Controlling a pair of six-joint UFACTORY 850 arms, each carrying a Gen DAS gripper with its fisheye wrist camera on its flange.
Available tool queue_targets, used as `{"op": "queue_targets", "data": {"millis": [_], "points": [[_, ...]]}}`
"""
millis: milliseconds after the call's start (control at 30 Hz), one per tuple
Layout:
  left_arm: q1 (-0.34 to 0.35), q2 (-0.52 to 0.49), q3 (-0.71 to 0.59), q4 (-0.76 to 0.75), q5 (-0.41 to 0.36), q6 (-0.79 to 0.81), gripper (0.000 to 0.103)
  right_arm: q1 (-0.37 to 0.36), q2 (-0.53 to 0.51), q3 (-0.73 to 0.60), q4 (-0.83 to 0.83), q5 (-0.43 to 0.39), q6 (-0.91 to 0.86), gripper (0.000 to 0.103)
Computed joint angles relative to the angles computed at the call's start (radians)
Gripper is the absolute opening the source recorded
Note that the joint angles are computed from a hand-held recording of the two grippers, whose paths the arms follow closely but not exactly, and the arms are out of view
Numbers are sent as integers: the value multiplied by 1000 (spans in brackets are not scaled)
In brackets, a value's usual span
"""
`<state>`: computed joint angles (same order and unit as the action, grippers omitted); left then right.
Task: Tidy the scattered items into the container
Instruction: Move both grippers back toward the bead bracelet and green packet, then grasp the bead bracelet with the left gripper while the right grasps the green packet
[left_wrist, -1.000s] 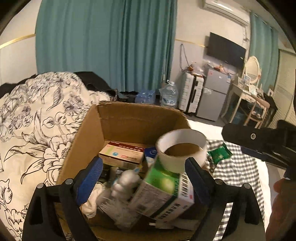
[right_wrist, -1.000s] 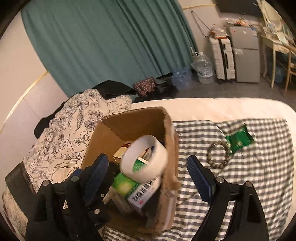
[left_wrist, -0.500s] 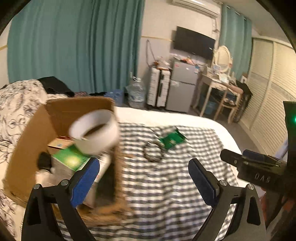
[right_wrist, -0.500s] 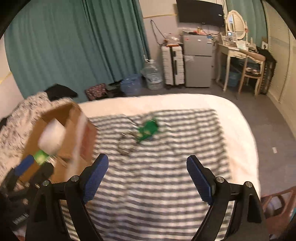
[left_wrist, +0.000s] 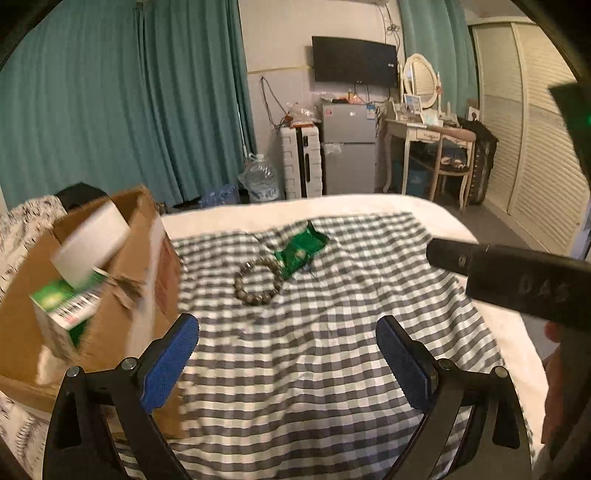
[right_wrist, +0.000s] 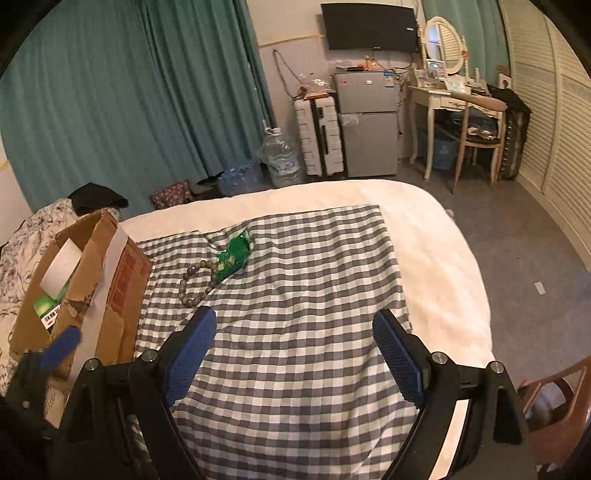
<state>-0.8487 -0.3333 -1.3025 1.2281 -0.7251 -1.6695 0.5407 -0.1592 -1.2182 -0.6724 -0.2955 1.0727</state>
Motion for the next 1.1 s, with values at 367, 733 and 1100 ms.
{"op": "queue_targets", "data": {"millis": [367, 733, 1100], "points": [[90, -153, -126, -74, -52, -7, 99, -53, -99, -23, 308, 143, -321, 87], [190, -271, -223, -37, -45, -95, 99, -55, -284, -202, 554, 191, -612, 87], [244, -296, -240, -197, 65, -25, 98, -52, -531, -518, 818, 74, -878, 86]]}}
